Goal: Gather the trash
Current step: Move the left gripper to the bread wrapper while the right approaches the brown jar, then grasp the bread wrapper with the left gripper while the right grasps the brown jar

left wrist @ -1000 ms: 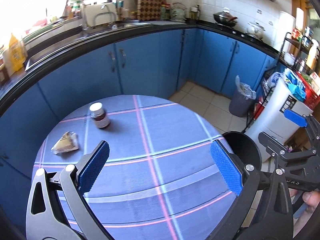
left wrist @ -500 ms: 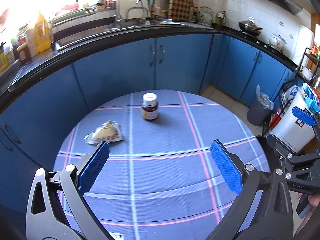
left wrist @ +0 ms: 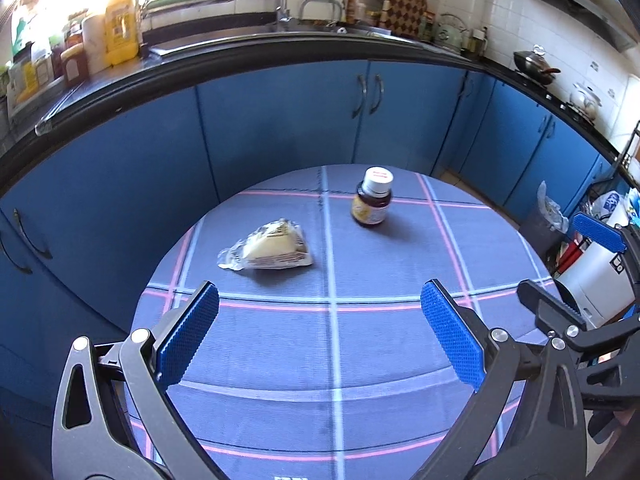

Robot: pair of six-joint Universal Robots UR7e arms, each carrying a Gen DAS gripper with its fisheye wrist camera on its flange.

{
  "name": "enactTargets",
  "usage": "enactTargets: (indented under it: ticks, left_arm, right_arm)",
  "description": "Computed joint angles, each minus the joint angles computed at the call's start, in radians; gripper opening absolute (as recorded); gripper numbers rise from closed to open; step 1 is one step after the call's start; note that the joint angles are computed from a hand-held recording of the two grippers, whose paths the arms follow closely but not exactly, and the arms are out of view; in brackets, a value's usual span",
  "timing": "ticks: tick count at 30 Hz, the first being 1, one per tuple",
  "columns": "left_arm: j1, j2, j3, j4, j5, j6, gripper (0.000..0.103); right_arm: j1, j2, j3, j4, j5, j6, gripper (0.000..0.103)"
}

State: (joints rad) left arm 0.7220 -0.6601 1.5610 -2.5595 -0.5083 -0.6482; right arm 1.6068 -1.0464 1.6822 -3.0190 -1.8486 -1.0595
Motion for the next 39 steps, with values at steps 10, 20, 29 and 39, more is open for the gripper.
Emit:
enactTargets:
  ticks: [10,20,29,39]
  left_arm:
    - [0.091,0.026,-0.052,0.009,-0.039,0.03,0.099]
    - [0.167,0.097,-0.175,0.049,-0.035,0.106,0.099]
    - [0.201,0.096,-0.191,0.054,-0.043,0.093,0.096]
    - [0.223,0.075,-0.165,0.068,-0.061,0.048,0.087]
  right_arm:
    - [0.006,0.138,-0.141,0.071,-0.018,0.016,0.096]
    - [-0.001,0.303,-0.384,0.249,-0.007,0.087,0.096]
    - [0.007,0.379,-0.489,0.303,0.004,0.109,0.096]
    - [0.009,0.438,-0.545,0.312,-0.002,0.105,0.095]
